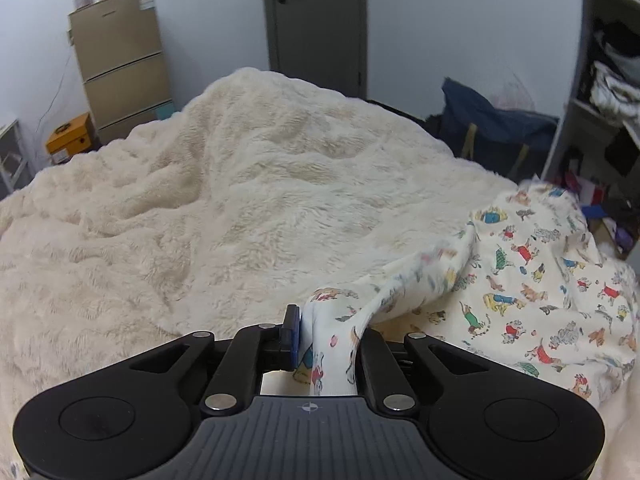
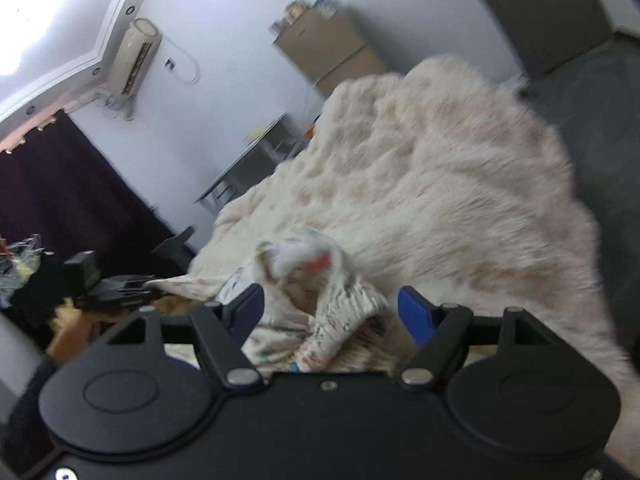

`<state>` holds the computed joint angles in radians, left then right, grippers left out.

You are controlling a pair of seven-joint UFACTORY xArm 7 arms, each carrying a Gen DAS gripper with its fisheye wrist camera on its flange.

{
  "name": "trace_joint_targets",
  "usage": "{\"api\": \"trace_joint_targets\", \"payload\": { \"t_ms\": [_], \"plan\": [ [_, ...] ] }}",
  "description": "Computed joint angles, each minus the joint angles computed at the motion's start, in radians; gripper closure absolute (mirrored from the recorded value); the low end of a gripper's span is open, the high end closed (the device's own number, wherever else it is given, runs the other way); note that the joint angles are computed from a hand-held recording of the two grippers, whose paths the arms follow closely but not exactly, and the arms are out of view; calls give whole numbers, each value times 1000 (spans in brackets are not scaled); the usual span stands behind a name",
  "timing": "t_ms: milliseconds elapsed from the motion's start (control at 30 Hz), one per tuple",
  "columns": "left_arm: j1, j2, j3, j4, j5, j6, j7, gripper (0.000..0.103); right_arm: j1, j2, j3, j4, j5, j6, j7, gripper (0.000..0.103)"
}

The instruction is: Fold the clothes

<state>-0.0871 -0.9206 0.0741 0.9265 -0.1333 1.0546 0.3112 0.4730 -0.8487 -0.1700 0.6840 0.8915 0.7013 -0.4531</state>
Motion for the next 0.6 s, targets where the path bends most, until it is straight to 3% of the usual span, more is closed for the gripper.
{"api": "trace_joint_targets", "payload": {
  "t_ms": [67,100,200,300,333,400,433,467,600],
  "plan": [
    [0,-3,9,0,-8,7,-5,97,23,-79,-7,-37,-27,22,-51,36],
    [1,-5,11,-1,-11,10,-7,97,9,-79,-4,-21,-58,85,-27,37],
    [5,-3,7,-2,-9,13,-10,97,-25,-83,28,-18,-123,156,26,42],
    [6,6,5,-1,-11,12,-16,97,-21,-76,40,-31,-120,177,48,65],
    [8,7,3,-3,-8,11,-16,93,-12,-82,33,-36,-103,173,40,80],
    [19,8,-6,-6,8,20,-21,65,6,-93,19,-43,-66,165,24,82],
    [26,8,-11,-7,19,26,-23,31,-7,-108,35,-50,-62,137,26,82],
    [32,5,-18,-12,37,36,-18,16,-33,-123,55,-50,-80,118,45,82],
    [41,-65,-23,-56,109,133,52,16,-88,-157,119,-36,-233,145,103,80]
  ]
}}
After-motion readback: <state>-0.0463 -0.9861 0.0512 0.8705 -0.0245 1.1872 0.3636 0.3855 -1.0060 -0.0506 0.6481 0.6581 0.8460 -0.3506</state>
